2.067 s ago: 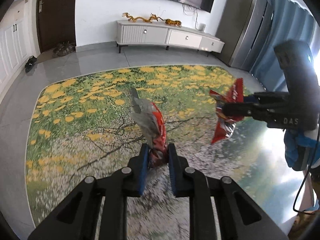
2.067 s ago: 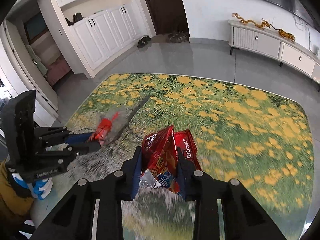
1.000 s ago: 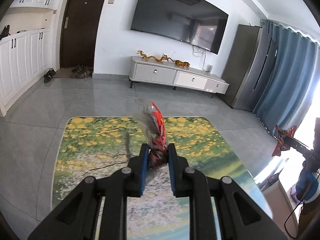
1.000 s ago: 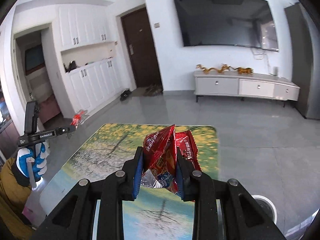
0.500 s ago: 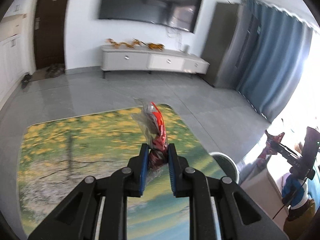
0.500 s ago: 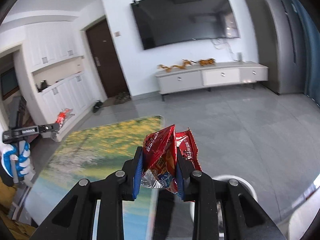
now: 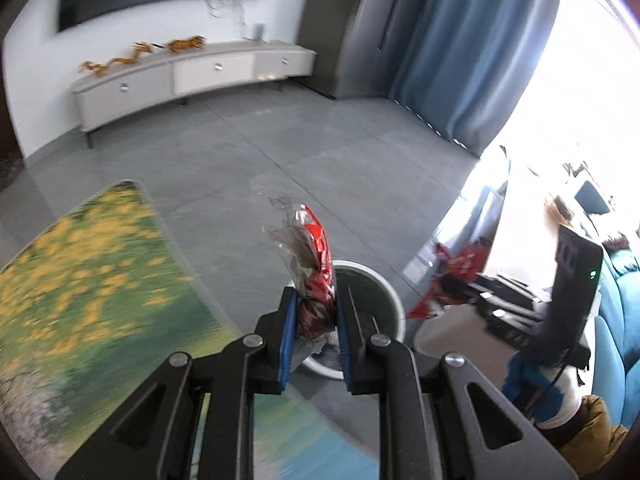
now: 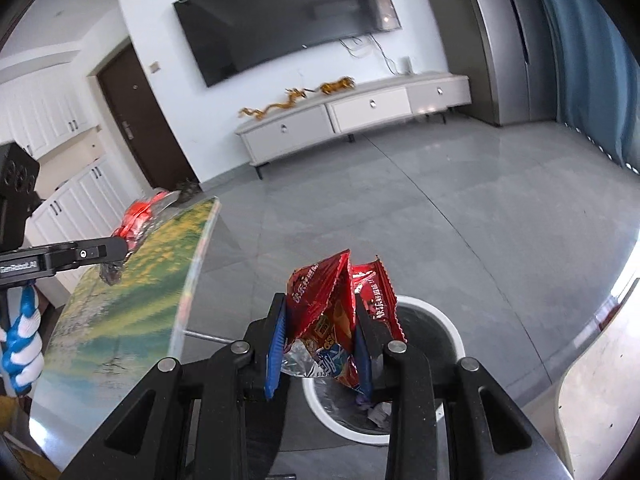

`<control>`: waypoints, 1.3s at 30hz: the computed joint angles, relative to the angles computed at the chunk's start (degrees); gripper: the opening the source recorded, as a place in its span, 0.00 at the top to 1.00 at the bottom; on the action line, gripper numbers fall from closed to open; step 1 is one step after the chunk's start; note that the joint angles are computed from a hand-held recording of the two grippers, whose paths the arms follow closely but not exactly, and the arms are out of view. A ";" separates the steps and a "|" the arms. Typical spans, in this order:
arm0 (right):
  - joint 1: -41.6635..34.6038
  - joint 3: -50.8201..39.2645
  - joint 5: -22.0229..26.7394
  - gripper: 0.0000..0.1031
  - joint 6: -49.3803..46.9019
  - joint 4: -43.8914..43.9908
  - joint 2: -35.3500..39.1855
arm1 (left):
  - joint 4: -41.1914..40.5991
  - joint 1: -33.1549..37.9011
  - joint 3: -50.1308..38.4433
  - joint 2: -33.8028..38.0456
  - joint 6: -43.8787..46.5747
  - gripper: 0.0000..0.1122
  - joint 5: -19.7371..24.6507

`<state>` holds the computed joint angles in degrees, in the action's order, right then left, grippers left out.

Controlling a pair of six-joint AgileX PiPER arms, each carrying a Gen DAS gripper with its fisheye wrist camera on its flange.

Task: Collect trash

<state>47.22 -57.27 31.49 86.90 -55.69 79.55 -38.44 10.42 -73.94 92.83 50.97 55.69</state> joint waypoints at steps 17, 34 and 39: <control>-12.59 3.36 -9.64 0.53 -4.66 8.11 6.51 | 5.81 -14.72 -8.69 13.92 -17.91 0.55 -5.23; -3.82 1.81 10.49 0.23 8.11 -1.71 -6.50 | 2.76 0.83 -4.51 3.53 -15.98 0.50 -11.17; 5.94 -4.99 24.60 0.16 7.91 -5.23 -7.58 | 1.82 8.61 -3.32 -0.94 -14.02 0.48 -12.67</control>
